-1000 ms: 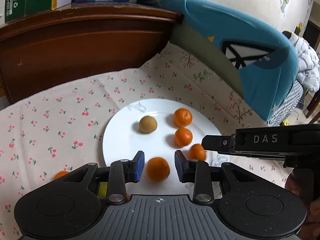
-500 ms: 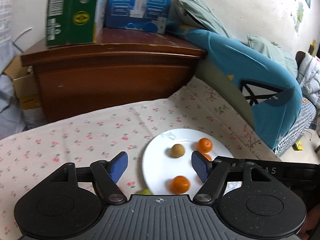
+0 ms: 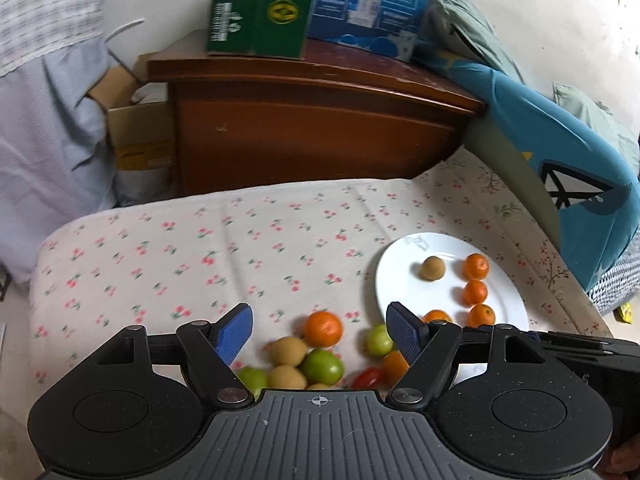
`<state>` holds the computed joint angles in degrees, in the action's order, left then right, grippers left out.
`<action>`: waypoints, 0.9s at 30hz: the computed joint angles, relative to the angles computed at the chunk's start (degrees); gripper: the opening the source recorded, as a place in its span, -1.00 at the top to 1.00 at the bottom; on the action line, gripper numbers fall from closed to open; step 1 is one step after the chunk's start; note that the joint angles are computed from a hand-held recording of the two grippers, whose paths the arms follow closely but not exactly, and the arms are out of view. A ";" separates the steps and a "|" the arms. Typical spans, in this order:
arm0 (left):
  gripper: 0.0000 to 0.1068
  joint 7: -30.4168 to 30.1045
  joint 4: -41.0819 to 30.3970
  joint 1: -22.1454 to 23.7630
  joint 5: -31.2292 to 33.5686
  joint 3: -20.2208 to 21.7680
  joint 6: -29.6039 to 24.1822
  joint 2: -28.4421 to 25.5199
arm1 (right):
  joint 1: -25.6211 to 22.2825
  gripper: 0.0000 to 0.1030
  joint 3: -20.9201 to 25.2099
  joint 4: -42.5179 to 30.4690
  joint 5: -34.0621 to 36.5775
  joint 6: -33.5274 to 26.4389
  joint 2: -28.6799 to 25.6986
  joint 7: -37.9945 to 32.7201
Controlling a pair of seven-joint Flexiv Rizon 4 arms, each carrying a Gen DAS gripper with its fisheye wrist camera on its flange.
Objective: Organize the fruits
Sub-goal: 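Lower both mandarins onto the plate and open both tools, then return to the fruit cluster and grasp a mandarin with the right tool while the left tool grasps another mandarin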
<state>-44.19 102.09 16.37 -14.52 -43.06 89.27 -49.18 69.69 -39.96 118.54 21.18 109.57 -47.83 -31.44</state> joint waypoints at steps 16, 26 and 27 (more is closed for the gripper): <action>-0.39 -0.89 3.70 1.46 -0.09 2.60 -1.02 2.13 | -2.38 0.42 3.23 -2.65 -4.16 -2.16 -0.58 -4.73; -0.39 2.63 5.81 1.77 -0.91 3.84 -3.02 2.69 | -0.29 0.42 -0.80 -3.97 -9.28 -6.35 -3.67 -3.57; -0.39 3.15 6.07 1.79 -1.00 3.90 -3.43 2.76 | -0.06 0.40 -1.23 -4.15 -9.73 -6.75 -4.05 -3.31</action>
<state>-41.05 108.15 18.15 -15.52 -39.16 85.84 -46.42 69.62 -41.19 114.38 11.45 102.81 -51.88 -34.75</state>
